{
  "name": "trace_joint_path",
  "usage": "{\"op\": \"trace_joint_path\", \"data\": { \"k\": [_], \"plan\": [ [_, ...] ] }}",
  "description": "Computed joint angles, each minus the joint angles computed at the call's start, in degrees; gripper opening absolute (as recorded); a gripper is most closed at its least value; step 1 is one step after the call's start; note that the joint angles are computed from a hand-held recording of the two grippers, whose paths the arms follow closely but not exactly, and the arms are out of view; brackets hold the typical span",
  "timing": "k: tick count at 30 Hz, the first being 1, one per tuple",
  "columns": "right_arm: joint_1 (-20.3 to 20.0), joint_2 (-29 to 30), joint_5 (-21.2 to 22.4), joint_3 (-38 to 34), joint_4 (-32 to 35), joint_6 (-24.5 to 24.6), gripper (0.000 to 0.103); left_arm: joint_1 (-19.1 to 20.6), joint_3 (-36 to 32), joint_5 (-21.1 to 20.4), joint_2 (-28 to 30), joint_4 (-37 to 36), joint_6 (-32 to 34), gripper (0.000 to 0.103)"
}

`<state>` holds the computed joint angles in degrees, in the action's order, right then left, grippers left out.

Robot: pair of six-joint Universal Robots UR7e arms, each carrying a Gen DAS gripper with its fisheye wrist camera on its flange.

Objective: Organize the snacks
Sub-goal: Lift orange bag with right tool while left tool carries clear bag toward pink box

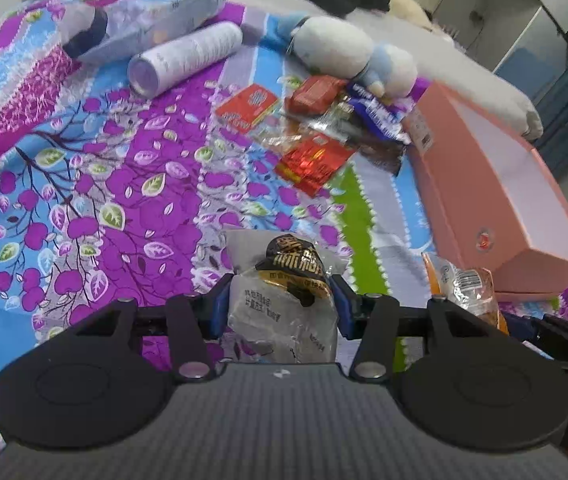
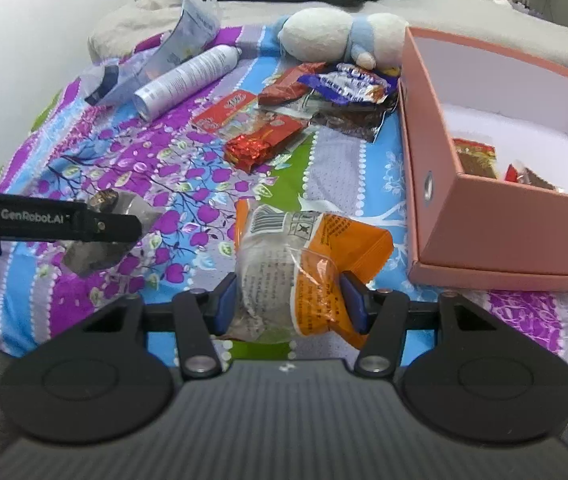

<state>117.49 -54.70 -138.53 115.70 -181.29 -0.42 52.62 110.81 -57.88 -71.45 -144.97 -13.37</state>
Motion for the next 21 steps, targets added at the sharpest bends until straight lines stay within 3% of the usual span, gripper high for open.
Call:
{"op": "trace_joint_path", "data": {
  "k": [12, 21],
  "plan": [
    [2.70, -2.48, -0.90, -0.64, -2.55, -1.10, 0.057, -4.35, -0.41, -0.02, -1.19, -3.82, 1.53, 0.056],
    [4.36, -3.69, -1.99, -2.11, -6.91, -6.45, 0.057, -7.24, -2.32, 0.95, -0.38, -3.28, 0.75, 0.056]
  ]
}}
